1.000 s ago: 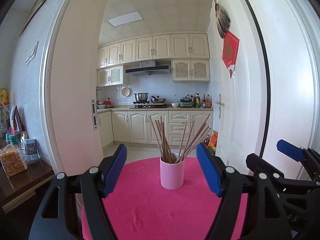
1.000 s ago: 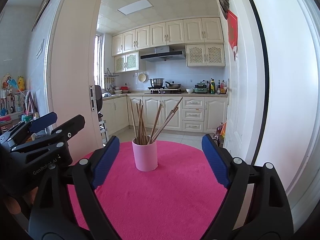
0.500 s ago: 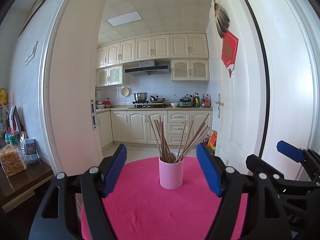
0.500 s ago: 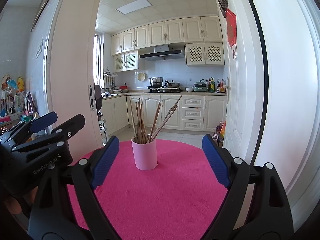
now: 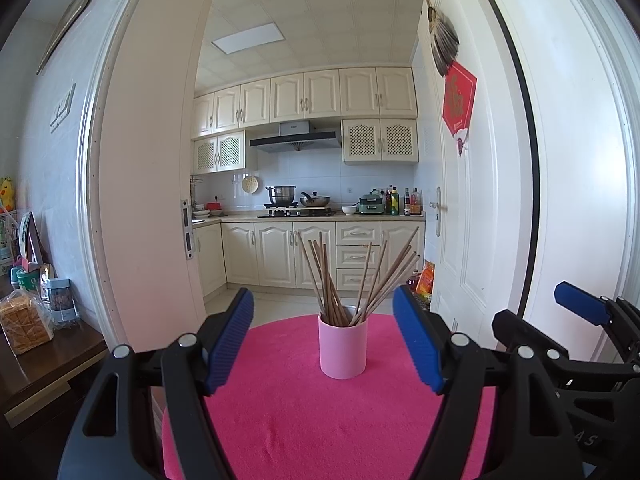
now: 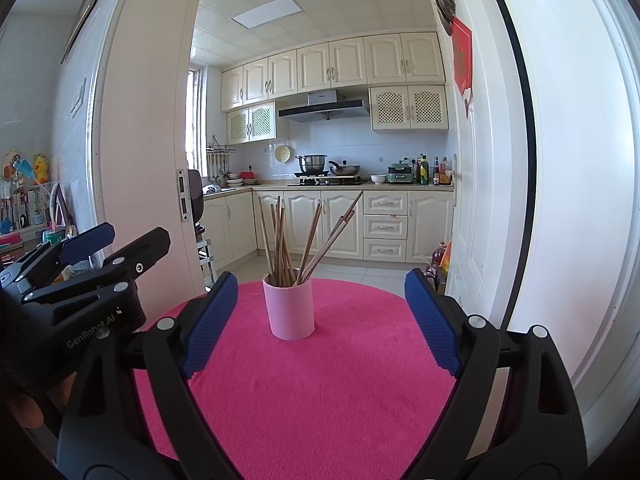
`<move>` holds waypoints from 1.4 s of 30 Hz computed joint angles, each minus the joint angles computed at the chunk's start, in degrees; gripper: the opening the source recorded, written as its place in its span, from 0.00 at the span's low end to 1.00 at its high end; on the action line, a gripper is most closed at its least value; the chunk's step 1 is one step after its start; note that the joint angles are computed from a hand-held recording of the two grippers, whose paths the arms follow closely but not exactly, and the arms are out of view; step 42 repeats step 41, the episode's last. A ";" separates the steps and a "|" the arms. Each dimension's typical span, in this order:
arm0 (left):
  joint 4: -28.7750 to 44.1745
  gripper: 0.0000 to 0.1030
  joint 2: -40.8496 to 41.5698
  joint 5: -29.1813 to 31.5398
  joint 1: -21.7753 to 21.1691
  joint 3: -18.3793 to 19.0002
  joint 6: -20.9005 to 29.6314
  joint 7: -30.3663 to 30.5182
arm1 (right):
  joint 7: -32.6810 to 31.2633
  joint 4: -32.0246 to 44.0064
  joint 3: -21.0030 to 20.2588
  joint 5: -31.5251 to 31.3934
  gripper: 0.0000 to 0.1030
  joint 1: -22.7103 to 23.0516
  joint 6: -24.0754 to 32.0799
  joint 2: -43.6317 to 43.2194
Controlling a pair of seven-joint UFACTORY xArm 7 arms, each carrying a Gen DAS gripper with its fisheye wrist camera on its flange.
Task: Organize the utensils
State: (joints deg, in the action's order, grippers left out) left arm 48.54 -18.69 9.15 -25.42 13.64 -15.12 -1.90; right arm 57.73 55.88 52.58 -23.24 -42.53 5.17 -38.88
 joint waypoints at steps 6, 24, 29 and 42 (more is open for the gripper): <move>-0.04 0.69 0.01 0.29 -0.34 0.38 -0.09 -0.18 | -0.05 -0.19 0.05 0.18 0.82 0.04 -0.03 -0.11; 0.19 0.69 0.68 0.54 0.33 0.01 -0.61 -0.51 | -0.14 0.01 0.67 0.40 0.83 -0.70 -0.37 0.39; 0.98 0.69 1.85 1.63 -0.35 1.22 -0.75 -1.33 | 0.05 1.28 2.45 0.16 0.83 -2.33 0.00 1.53; 6.85 0.69 7.22 6.87 -22.51 25.22 3.72 -4.09 | -0.35 7.50 12.79 -1.80 0.85 -10.94 2.08 10.15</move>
